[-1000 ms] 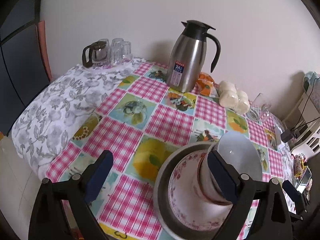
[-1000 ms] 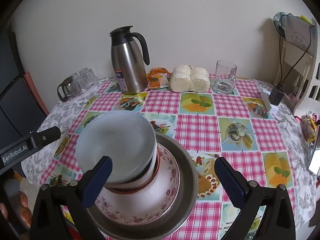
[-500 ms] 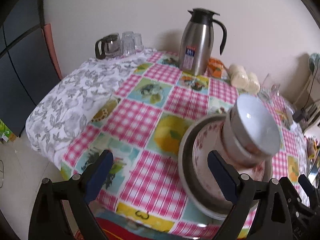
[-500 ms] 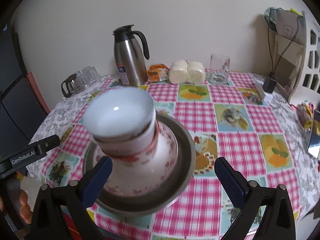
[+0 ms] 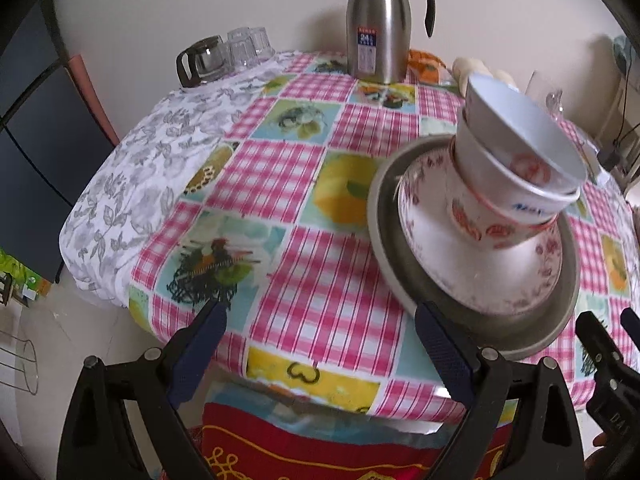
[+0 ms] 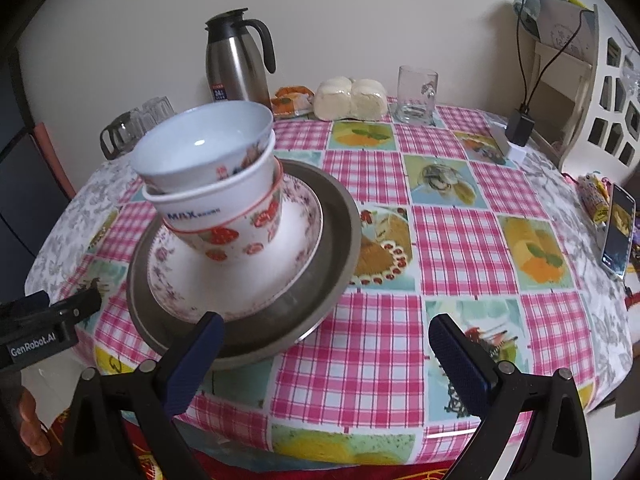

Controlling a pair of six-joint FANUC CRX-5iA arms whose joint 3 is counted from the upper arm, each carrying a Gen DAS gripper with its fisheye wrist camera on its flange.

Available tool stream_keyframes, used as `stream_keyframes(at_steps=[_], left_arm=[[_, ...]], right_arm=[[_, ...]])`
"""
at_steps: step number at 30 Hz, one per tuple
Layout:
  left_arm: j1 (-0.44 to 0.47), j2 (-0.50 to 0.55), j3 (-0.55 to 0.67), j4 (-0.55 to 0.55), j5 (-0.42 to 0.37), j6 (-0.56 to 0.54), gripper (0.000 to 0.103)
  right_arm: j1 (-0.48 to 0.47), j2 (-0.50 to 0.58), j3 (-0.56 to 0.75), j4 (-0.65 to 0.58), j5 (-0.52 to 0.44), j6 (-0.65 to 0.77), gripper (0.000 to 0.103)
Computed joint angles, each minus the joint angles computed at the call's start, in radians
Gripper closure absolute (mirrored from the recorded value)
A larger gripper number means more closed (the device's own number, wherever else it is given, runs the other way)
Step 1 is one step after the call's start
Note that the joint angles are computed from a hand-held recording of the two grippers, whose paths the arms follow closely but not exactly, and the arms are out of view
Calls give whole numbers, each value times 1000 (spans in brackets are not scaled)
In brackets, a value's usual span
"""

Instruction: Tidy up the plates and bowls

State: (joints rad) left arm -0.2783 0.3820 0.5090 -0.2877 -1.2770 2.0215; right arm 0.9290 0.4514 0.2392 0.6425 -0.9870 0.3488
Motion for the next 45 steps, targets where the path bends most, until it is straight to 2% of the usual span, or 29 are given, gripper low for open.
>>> stream_keyframes(at_steps=[7, 23, 45], left_arm=[[-7, -1, -14, -2, -21, -16, 8], [0, -22, -63, 32, -2, -36, 8], [15, -6, -58, 70, -16, -53, 8]], right_arm=[[7, -6, -15, -4, -15, -8, 0], [16, -9, -19, -16, -36, -5, 0], [16, -13, -25, -24, -41, -7, 0]])
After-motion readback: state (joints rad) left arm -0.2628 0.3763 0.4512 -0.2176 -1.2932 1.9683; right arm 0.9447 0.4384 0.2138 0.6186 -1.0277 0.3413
